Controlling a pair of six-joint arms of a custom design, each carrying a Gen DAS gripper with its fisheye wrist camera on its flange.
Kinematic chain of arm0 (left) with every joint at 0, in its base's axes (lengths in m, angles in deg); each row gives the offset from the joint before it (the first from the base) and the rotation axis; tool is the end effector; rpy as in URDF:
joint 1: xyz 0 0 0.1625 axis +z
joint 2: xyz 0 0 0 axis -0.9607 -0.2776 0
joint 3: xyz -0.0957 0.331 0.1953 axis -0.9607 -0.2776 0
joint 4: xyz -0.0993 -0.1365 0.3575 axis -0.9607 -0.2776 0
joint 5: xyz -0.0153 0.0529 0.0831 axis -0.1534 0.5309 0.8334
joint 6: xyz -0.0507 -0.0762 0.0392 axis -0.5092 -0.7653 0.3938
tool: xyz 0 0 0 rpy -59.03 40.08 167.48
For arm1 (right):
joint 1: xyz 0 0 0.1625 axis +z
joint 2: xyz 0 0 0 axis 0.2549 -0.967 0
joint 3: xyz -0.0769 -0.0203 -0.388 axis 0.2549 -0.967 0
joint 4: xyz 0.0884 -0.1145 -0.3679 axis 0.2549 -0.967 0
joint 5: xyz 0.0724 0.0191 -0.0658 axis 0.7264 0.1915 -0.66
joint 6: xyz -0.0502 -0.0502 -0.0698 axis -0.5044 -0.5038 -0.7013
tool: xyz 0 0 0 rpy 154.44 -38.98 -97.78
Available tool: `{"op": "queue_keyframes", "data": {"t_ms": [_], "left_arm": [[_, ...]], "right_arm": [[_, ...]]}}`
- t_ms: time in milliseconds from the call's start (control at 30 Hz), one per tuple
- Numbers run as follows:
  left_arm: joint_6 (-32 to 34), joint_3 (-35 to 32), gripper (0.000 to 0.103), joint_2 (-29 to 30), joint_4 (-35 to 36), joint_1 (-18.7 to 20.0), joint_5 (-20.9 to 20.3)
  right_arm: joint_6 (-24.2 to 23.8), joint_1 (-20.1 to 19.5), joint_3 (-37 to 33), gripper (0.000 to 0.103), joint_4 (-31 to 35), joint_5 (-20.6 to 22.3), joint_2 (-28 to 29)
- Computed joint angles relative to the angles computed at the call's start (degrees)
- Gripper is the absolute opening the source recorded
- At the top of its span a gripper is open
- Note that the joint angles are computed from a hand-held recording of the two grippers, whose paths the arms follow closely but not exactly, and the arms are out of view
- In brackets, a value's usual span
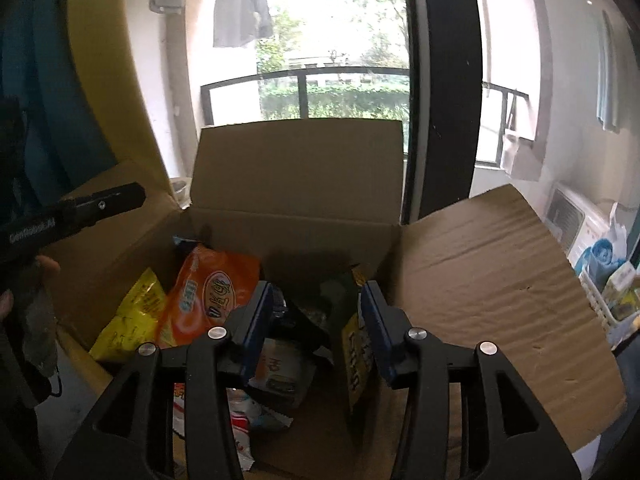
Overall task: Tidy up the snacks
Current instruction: 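Open both tools to drop the bags into the box, then raise both open tools out of the box and back toward the table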
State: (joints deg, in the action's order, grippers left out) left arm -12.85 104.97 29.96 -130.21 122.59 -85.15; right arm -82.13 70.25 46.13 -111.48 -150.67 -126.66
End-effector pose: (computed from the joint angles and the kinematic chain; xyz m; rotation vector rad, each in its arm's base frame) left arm -0.3926 -0.7651 0.0194 0.4407 2.2345 -1.3382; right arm 0.0814 -0.7659 0.3630 0.9253 -2.4359 1.2732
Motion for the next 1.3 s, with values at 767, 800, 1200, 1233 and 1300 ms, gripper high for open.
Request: {"op": "queue_keyframes", "data": {"t_ms": [767, 800, 1200, 1233, 1300], "left_arm": [[-0.1, 23.4, 0.071, -11.9, -12.8, -5.9, -0.5], [0.0, 24.8, 0.071, -12.5, -13.5, -6.2, -0.3], [2.3, 38.7, 0.072, -18.3, -22.7, -11.1, 3.1], [2.4, 39.6, 0.072, -18.5, -23.4, -11.5, 3.3], [2.5, 41.6, 0.072, -19.2, -24.8, -12.2, 3.4]], "right_arm": [[-2.3, 1.5, 13.1, 0.049, -4.8, 0.8, -11.0], [-2.3, 1.5, 14.5, 0.049, -5.4, 0.8, -12.1], [-3.0, 1.6, 26.2, 0.05, -10.0, 1.6, -21.1], [-3.2, 1.5, 27.5, 0.05, -10.5, 1.8, -22.1], [-3.6, 1.4, 29.6, 0.05, -11.0, 2.3, -23.8]]}}
